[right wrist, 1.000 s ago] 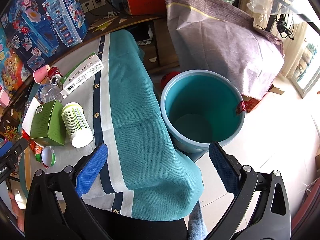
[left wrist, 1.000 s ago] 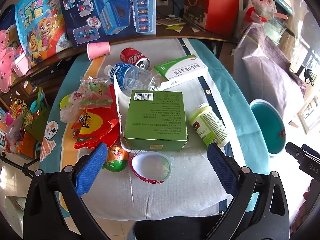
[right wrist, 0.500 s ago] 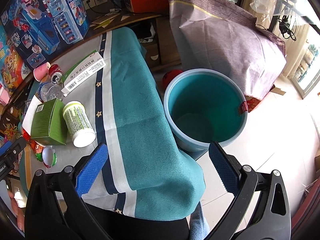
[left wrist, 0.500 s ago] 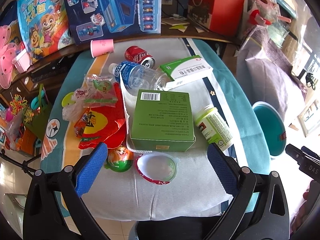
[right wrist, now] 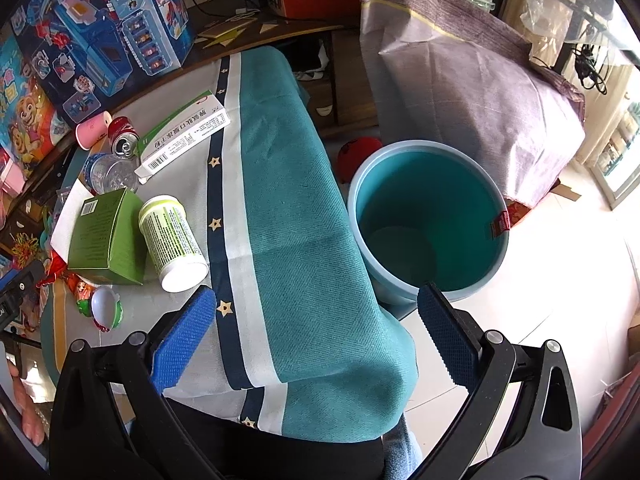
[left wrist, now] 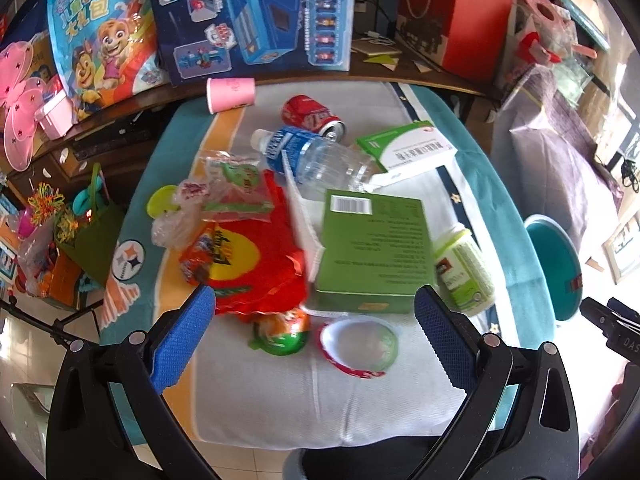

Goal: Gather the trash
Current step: 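Move the left tool toward the white tissue beside the green box, then close the left tool on the white tissue while the right tool approaches the green box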

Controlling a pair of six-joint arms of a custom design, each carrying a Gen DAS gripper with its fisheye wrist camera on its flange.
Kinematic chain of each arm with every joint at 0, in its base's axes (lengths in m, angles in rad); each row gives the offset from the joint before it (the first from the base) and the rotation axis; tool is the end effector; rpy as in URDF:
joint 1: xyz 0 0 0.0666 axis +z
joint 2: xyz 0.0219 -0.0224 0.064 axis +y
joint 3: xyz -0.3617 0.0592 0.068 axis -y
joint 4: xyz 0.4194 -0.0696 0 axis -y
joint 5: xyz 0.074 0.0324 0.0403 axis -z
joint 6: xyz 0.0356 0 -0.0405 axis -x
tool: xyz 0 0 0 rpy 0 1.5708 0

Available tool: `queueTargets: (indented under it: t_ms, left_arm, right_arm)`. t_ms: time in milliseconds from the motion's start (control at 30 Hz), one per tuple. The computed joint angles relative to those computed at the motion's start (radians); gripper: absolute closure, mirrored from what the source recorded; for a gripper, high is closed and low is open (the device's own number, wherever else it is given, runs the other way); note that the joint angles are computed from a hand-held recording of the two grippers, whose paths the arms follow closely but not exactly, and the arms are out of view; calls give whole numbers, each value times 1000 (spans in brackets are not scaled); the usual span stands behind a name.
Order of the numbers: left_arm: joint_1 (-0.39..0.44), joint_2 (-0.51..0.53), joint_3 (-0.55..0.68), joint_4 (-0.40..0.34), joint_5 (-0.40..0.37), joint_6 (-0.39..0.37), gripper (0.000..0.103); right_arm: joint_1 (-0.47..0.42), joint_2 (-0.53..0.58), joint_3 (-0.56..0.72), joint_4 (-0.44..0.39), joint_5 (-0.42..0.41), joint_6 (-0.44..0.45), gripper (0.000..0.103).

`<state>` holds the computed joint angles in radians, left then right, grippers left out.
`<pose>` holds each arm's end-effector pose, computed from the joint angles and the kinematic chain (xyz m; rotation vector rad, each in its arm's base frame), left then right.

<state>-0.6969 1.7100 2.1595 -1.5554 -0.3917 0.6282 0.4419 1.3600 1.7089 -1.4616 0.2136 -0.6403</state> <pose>0.4417 -0.3525 0.5660 -0.0320 2.5431 0.0274 0.4145 0.1873 0.5442 0.3272 2.6211 0.0744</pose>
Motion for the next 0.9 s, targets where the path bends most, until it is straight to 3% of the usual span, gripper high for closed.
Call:
queueTargets:
  t_ms: [333,500,700,833,900]
  left_arm:
    - [116,-43,-48,53,107,-43,3]
    - [125,28,46,31,99,-112,4]
    - [132,112,136,-3,122,-163,18]
    - [149,149,165,-21,162,-169,35]
    - [158,166,177,-28,187,-175,36]
  right_arm:
    - [19,73,76,13,-32,73,6]
    - [23,122,113,26,-82,95,6]
    - [28,190,192,33,-104,127,6]
    - [25,228,242,33,-104,139,6]
    - [21,242,258,32,-115,140,6]
